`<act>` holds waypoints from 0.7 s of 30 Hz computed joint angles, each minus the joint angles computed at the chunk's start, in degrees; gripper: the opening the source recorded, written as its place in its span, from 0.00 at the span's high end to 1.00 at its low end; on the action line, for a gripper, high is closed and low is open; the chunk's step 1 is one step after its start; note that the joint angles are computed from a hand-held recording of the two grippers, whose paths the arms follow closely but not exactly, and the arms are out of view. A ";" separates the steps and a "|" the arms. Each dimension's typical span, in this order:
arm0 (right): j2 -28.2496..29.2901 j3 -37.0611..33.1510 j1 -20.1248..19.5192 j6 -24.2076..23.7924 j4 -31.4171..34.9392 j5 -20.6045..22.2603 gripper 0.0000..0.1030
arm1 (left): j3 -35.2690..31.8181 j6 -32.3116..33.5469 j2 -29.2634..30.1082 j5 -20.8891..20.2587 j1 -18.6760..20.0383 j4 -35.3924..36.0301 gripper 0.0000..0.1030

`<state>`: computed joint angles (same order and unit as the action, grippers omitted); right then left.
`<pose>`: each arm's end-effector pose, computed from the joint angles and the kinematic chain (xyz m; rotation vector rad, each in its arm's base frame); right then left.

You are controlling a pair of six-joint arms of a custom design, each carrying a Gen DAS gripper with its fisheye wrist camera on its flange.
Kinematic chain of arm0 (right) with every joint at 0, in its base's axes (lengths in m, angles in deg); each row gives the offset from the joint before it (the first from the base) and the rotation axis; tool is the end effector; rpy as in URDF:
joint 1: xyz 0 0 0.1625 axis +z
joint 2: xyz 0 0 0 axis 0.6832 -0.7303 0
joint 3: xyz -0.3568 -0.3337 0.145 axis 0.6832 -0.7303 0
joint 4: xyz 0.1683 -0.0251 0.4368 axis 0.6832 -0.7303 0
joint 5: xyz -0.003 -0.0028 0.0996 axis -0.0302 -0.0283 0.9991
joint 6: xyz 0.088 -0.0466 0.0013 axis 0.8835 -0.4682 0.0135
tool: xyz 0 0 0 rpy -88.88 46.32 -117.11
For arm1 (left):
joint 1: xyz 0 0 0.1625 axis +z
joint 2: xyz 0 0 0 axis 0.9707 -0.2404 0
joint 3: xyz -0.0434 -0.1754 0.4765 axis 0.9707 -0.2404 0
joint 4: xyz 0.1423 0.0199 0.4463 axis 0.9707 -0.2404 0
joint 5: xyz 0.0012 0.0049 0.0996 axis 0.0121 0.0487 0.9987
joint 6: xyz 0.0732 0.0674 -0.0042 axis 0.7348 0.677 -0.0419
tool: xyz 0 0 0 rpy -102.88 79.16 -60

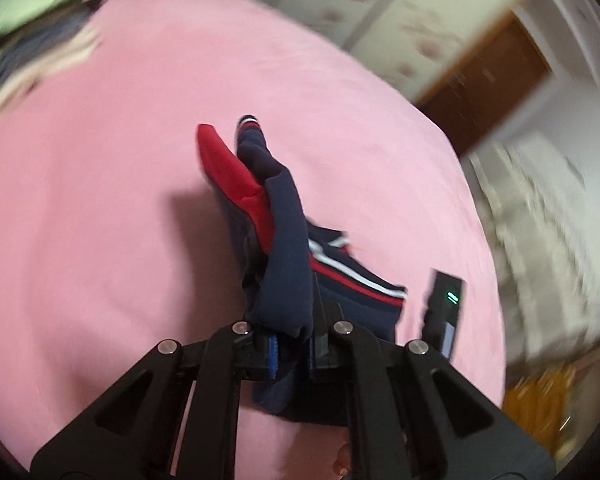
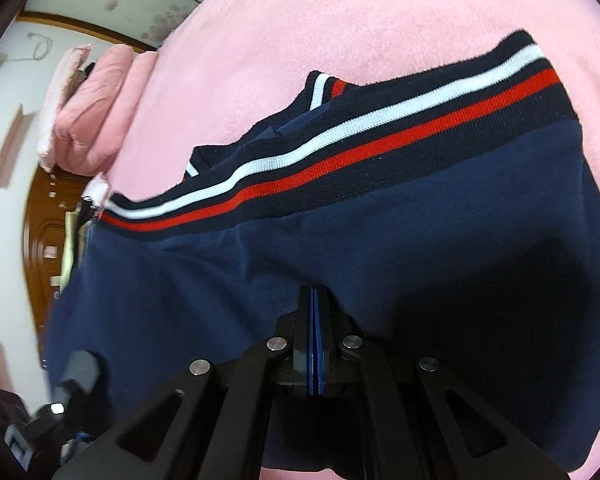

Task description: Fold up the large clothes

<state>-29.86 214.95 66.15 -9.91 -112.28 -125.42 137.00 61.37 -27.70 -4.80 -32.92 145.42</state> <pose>0.2768 -0.4741 0.0202 -0.4388 -2.9225 0.5349 -0.0905 -0.3523 0.4659 0.0678 2.7006 -0.9468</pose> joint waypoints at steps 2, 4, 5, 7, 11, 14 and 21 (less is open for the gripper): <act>-1.34 1.49 -2.22 -1.61 -1.18 4.58 0.99 | 0.42 3.24 0.90 -0.85 -3.37 0.16 0.93; -2.15 2.71 -4.48 -3.04 -2.30 9.31 0.99 | 1.32 6.08 2.65 -1.29 -6.53 0.03 0.93; -2.58 3.38 -5.72 -3.99 -2.65 11.58 1.00 | 1.77 6.74 3.35 -1.09 -7.94 0.47 0.93; -3.41 4.33 -7.58 -5.79 -2.36 14.80 1.00 | 2.57 7.61 5.09 0.03 -10.12 1.45 0.93; -4.75 6.16 -11.00 -9.69 -2.28 21.08 1.00 | 4.16 5.32 7.47 1.39 -13.46 3.45 0.94; -5.12 8.11 -13.78 -9.38 -5.62 26.12 1.00 | 3.95 3.14 7.73 3.14 -14.12 6.15 0.94; -9.02 3.69 -15.07 -9.27 0.96 24.57 1.00 | 6.52 5.96 8.80 0.75 -16.36 8.44 0.94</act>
